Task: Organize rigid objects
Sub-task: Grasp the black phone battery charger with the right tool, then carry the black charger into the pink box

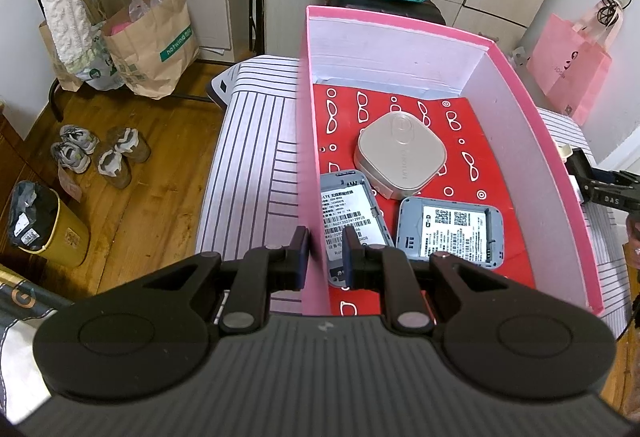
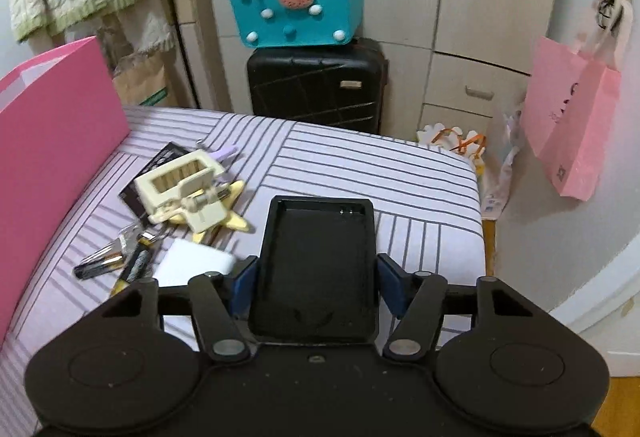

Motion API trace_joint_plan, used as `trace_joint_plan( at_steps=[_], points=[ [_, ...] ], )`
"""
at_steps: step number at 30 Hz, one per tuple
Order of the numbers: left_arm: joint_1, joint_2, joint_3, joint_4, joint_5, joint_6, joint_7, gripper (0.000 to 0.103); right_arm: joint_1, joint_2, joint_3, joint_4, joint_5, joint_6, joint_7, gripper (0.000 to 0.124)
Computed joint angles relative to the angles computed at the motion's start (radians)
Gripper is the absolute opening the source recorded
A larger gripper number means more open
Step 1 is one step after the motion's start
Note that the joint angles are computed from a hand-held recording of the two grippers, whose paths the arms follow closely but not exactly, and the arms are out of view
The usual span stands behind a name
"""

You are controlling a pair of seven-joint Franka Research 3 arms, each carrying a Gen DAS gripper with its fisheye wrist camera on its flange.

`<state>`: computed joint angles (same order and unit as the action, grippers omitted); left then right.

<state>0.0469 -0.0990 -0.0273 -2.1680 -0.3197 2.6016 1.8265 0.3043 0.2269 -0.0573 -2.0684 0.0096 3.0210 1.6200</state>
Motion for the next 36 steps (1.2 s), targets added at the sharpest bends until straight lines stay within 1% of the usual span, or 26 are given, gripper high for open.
trace_joint_plan(
  at_steps=[1,2,4,5,6,7,8,9,10,11,15,16,17,18,19,22,24,26,27,28,29,31,34,36],
  points=[
    [0.000,-0.001,0.001,-0.001,-0.005,-0.001,0.002,0.015,0.004,-0.012,-0.003,-0.012,-0.001,0.012,0.008,0.066],
    [-0.001,0.000,0.001,0.000,-0.008,0.000,0.002,0.015,0.025,-0.023,-0.026,-0.023,-0.028,0.021,0.036,0.066],
    [0.000,-0.001,0.001,-0.002,-0.009,0.003,0.003,0.015,0.084,-0.047,-0.096,-0.045,-0.132,0.039,0.131,0.066],
    [-0.001,-0.001,0.001,-0.003,-0.010,0.004,0.003,0.015,0.097,-0.062,-0.111,-0.057,-0.171,0.048,0.165,0.066],
    [-0.001,-0.002,0.001,-0.004,-0.013,0.005,0.005,0.015,0.094,-0.077,-0.106,-0.068,-0.193,0.053,0.175,0.066],
    [-0.001,-0.002,0.001,-0.005,-0.014,0.008,0.006,0.015,0.102,-0.090,-0.115,-0.076,-0.236,0.057,0.205,0.066],
    [-0.001,-0.002,0.001,-0.005,-0.014,0.008,0.005,0.015,0.122,-0.103,-0.139,-0.082,-0.307,0.062,0.265,0.066],
    [-0.002,-0.002,0.001,-0.005,-0.016,0.010,0.005,0.015,0.130,-0.117,-0.148,-0.089,-0.357,0.067,0.304,0.066],
    [-0.002,-0.002,0.002,-0.006,-0.020,0.010,0.009,0.015,0.123,-0.134,-0.137,-0.100,-0.373,0.074,0.314,0.066],
    [-0.002,-0.002,0.003,-0.006,-0.025,0.010,0.011,0.015,0.103,-0.148,-0.111,-0.110,-0.350,0.083,0.292,0.066],
    [-0.002,-0.006,0.005,-0.009,-0.033,0.009,0.017,0.015,0.043,-0.206,0.004,-0.143,-0.211,0.115,0.140,0.066],
    [-0.002,-0.007,0.006,-0.008,-0.035,0.002,0.021,0.015,0.036,-0.217,0.023,-0.141,-0.215,0.114,0.121,0.066],
    [-0.002,-0.007,0.007,-0.006,-0.036,-0.004,0.023,0.015,0.028,-0.222,0.037,-0.134,-0.264,0.114,0.140,0.066],
    [-0.001,-0.007,0.007,-0.005,-0.036,-0.007,0.025,0.015,0.022,-0.230,0.055,-0.128,-0.288,0.117,0.128,0.066],
    [-0.001,-0.008,0.007,-0.007,-0.035,-0.006,0.026,0.015,0.024,-0.236,0.075,-0.119,-0.242,0.115,0.051,0.066],
    [-0.005,-0.019,0.005,-0.021,-0.037,0.018,0.032,0.015,0.054,-0.229,0.134,-0.065,0.117,0.076,-0.345,0.066],
    [-0.008,-0.022,0.007,-0.025,-0.040,0.024,0.037,0.015,0.067,-0.208,0.168,-0.003,0.277,0.022,-0.547,0.066],
    [-0.010,-0.021,0.011,-0.022,-0.048,0.015,0.042,0.015,0.076,-0.175,0.191,0.054,0.302,-0.006,-0.633,0.066],
    [-0.009,-0.019,0.013,-0.016,-0.046,0.005,0.043,0.015,0.078,-0.159,0.203,0.084,0.319,-0.036,-0.689,0.066],
    [-0.008,-0.017,0.012,-0.012,-0.040,0.000,0.044,0.015,0.086,-0.142,0.205,0.115,0.299,-0.070,-0.699,0.066],
    [-0.006,-0.018,0.010,-0.012,-0.027,0.004,0.044,0.015,0.100,-0.121,0.198,0.148,0.247,-0.097,-0.672,0.066],
    [-0.004,-0.016,0.007,-0.011,-0.004,0.012,0.044,0.011,0.153,-0.056,0.154,0.232,0.050,-0.155,-0.554,0.066],
    [-0.006,-0.016,0.010,-0.011,-0.013,0.015,0.063,0.008,0.254,0.051,0.056,0.375,-0.262,-0.253,-0.350,0.066],
    [-0.009,-0.023,0.012,-0.022,-0.027,0.025,0.077,0.008,0.286,0.119,0.029,0.468,-0.368,-0.323,-0.301,0.066]
  ],
)
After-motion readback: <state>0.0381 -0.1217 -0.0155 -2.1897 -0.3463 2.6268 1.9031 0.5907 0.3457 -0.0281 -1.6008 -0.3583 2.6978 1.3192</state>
